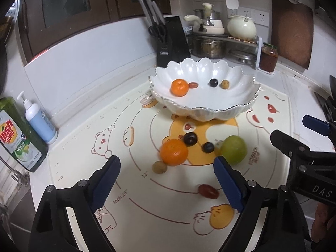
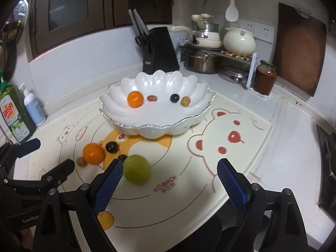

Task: Organize fruits
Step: 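Withdraw both open tools from the bowl toward the fruits on the mat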

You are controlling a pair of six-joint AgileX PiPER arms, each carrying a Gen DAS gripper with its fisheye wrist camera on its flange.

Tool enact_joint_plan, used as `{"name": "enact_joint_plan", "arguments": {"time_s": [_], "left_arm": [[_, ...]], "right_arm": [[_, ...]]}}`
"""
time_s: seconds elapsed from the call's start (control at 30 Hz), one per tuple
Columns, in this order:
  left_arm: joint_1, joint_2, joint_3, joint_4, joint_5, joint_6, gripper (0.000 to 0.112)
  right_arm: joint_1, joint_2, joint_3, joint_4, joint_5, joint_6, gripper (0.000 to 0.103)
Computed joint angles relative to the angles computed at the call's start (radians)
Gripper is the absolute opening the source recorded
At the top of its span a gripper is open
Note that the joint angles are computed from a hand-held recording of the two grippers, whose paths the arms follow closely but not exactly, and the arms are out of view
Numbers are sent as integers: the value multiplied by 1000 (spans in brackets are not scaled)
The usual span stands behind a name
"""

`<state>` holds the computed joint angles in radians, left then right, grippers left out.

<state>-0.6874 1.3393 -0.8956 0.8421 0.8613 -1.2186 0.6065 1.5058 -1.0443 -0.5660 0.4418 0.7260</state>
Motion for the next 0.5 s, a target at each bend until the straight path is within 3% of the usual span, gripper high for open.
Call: {"name": "enact_joint_plan", "arguments": {"time_s": [0.5], "left_arm": [[160, 43, 77, -50, -151, 80, 76]], "right_arm": [[49, 127, -52, -4, -5, 30, 92]]}}
